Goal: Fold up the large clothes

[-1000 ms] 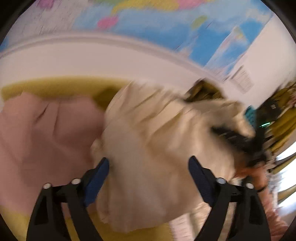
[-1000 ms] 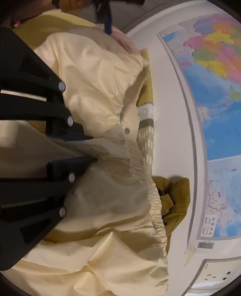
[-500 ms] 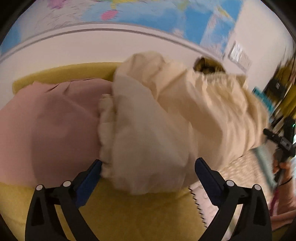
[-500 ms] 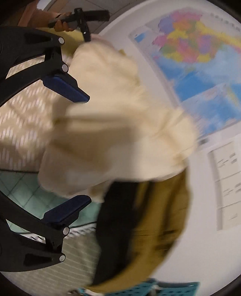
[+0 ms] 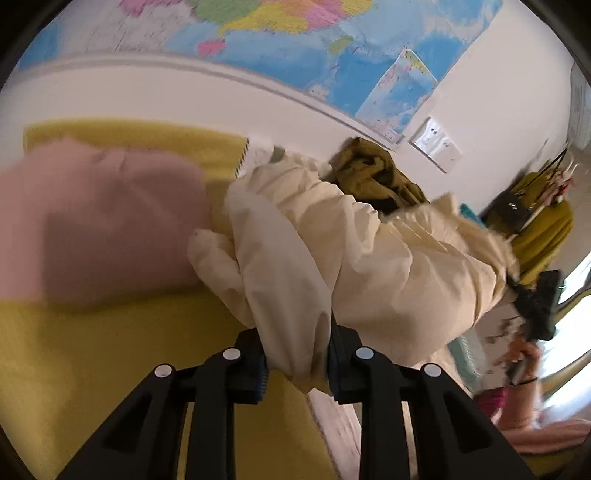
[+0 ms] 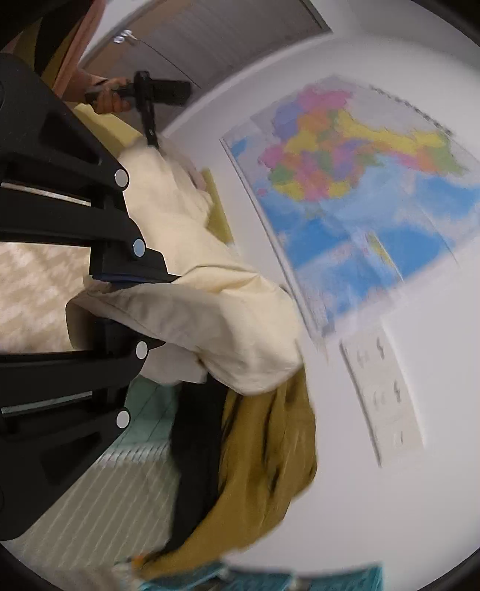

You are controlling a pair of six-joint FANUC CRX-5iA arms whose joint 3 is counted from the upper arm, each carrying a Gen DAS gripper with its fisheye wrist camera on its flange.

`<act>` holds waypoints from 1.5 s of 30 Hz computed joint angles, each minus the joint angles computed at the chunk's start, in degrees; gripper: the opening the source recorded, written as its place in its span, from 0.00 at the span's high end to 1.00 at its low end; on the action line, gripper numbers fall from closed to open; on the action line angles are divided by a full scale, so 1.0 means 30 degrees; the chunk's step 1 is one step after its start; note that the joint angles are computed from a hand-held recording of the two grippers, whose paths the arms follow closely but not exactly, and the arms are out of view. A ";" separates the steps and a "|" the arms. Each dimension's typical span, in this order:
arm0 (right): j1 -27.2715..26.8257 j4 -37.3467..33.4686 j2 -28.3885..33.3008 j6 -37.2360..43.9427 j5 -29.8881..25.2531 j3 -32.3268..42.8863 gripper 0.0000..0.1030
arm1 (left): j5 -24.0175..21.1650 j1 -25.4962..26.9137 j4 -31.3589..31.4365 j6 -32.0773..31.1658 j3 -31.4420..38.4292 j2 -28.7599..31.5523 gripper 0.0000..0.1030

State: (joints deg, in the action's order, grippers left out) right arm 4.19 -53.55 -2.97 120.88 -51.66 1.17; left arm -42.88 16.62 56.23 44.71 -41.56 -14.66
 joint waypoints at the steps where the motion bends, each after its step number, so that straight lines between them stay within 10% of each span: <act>1: 0.0069 0.0991 0.0071 -0.0982 0.0072 -0.0280 0.88 | -0.0061 -0.0026 -0.0416 0.0355 -0.0185 0.0054 0.77; 6: 0.0237 0.3582 0.1925 -0.4698 -0.0399 -0.0689 0.86 | -0.0696 0.0229 -0.2875 0.2725 0.0181 0.1386 0.63; 11: 0.1809 0.6971 -0.0016 -0.7226 0.2938 -0.2621 0.29 | 0.1578 -0.1276 -0.9052 0.6657 0.2103 -0.0626 0.41; 13: 0.2541 0.8613 -0.0867 -0.8479 0.4596 -0.3511 0.22 | 0.2361 -0.1892 -0.8858 0.5476 0.2150 -0.1318 0.29; 16: 0.3532 1.0577 -0.1969 -0.9109 0.6565 -0.4643 0.20 | 0.4208 -0.3648 -0.6879 0.2049 0.2156 -0.0979 0.20; 20: 0.4379 1.0145 -0.1377 -0.7080 0.6073 -0.3925 0.21 | 0.2767 -0.5354 -1.1985 0.5803 0.5992 0.2653 0.21; 24: 0.5054 1.0421 -0.0191 -0.6488 0.5491 -0.3250 0.22 | 0.0464 -0.5745 -1.3792 0.7905 0.8843 0.6057 0.48; 27: 0.5924 1.3088 0.0495 -0.8687 0.5854 -0.3436 0.66 | 0.0329 -0.5500 -1.3339 0.8236 0.9395 0.6541 0.90; 31: 0.5075 1.1567 0.0629 -0.7541 0.5659 -0.2599 0.90 | 0.1266 -0.4750 -1.1614 0.7603 0.9317 0.6187 0.97; 34: 0.4857 1.1343 0.1065 -0.8068 0.6215 -0.2363 0.90 | 0.1159 -0.4628 -1.2470 0.8847 0.9950 0.6808 0.97; 38: 0.4937 1.2052 0.2786 -0.8783 0.4289 -0.1353 0.66 | 0.0126 -0.4995 -1.4353 1.0275 1.0953 0.7974 0.87; 45: 0.4352 1.0030 0.0397 -0.7326 0.5445 -0.2498 0.43 | 0.2068 -0.4287 -1.2162 0.8390 0.8778 0.6443 0.60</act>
State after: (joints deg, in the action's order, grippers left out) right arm 17.24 -23.46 -1.78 98.90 -35.32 -6.33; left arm -36.68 3.76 19.75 69.88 -15.23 4.67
